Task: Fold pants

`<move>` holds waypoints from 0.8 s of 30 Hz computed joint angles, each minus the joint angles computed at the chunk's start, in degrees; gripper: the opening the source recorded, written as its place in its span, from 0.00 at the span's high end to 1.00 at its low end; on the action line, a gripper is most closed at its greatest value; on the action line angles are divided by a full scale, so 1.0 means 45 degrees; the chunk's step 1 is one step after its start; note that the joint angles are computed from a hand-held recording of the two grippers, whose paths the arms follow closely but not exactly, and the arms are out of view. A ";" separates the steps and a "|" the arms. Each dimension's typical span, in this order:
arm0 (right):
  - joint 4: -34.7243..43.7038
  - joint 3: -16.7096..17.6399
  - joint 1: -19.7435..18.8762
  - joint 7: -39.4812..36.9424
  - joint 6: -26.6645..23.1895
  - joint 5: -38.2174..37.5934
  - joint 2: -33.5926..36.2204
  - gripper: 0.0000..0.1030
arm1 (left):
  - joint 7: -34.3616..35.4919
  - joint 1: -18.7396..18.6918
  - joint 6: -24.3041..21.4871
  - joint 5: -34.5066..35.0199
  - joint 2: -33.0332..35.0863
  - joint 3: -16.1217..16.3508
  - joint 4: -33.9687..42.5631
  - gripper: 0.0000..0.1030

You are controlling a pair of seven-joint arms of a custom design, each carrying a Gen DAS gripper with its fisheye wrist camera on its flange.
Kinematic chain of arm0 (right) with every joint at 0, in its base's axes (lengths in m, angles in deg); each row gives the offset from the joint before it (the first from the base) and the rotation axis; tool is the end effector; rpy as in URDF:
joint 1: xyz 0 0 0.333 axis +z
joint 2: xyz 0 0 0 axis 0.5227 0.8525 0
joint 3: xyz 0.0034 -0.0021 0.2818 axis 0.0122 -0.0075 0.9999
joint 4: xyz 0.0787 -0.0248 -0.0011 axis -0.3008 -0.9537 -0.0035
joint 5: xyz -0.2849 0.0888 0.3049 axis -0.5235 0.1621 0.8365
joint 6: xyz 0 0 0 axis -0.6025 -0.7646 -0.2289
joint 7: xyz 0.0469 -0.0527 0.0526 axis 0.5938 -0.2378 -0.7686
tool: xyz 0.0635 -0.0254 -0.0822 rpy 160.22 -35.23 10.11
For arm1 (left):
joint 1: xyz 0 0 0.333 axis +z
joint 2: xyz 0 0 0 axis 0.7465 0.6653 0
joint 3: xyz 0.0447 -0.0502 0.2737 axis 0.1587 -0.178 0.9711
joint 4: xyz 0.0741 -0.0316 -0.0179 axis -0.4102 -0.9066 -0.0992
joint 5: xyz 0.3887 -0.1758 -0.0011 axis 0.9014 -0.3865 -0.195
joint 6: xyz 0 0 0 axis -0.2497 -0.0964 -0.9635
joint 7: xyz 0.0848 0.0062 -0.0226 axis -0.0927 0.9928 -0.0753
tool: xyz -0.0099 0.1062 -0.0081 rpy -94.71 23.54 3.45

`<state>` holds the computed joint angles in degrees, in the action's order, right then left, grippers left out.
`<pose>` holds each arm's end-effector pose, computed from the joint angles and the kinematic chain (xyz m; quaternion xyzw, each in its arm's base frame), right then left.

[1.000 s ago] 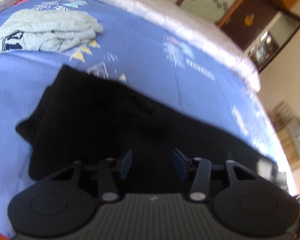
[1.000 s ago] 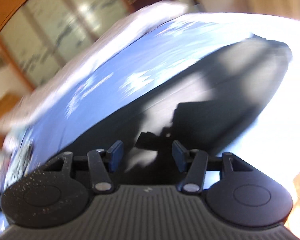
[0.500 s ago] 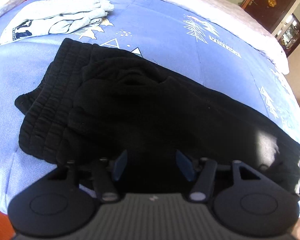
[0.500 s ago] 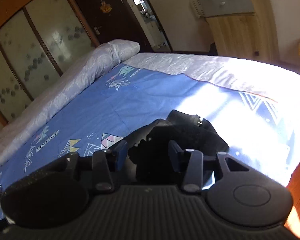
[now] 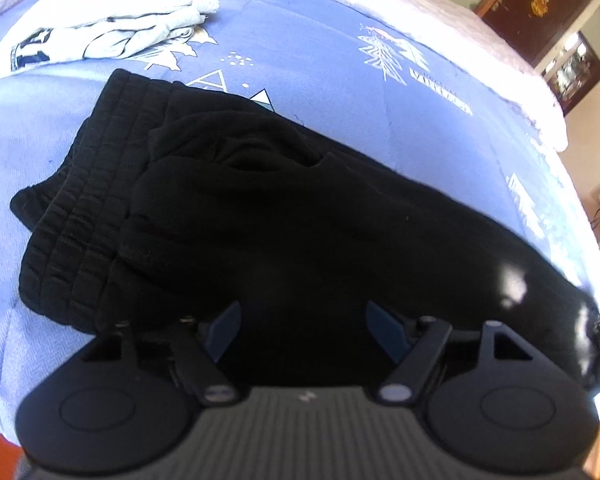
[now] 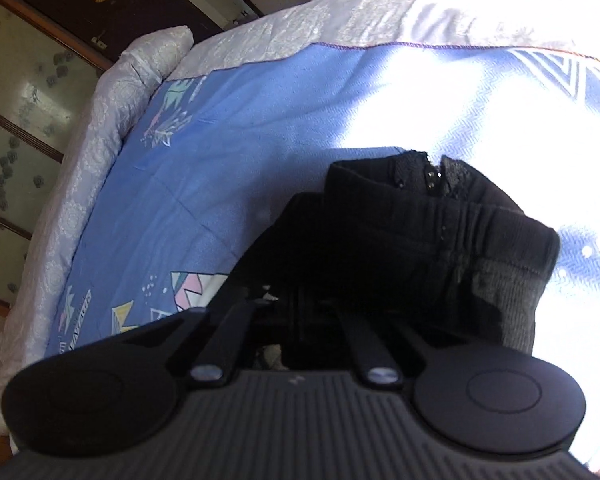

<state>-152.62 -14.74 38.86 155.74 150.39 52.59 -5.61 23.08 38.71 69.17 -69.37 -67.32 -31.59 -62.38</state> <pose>0.6086 0.0513 0.5064 -0.4267 0.8115 -0.0466 0.3965 0.3664 -0.1108 0.5534 -0.8662 0.3954 -0.2791 0.1241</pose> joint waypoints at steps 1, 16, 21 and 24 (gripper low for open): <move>-0.0018 -0.0019 0.0065 -0.0290 0.0272 0.0385 -0.0115 0.96 | -0.0073 0.0028 0.0168 -0.0025 -0.0160 0.0037 -0.0125 0.30; 0.0334 0.0095 0.0153 -0.2148 -0.0596 0.1345 0.0134 0.87 | -0.0113 0.0208 0.0137 0.0104 -0.0223 0.0135 -0.0202 0.29; 0.0840 0.0253 0.0505 -0.3185 -0.1828 0.0977 0.0245 0.60 | -0.0073 0.0251 0.0270 0.0049 -0.0045 0.0142 -0.0160 0.24; 0.1586 0.0394 0.0527 -0.1668 -0.2015 -0.0439 0.1244 0.59 | -0.0115 0.0255 0.0224 0.0064 0.0011 0.0073 -0.0093 0.23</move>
<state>-145.49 -12.97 41.23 148.24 141.33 50.62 -0.01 22.56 39.85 70.17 -69.08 -67.27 -31.27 -62.80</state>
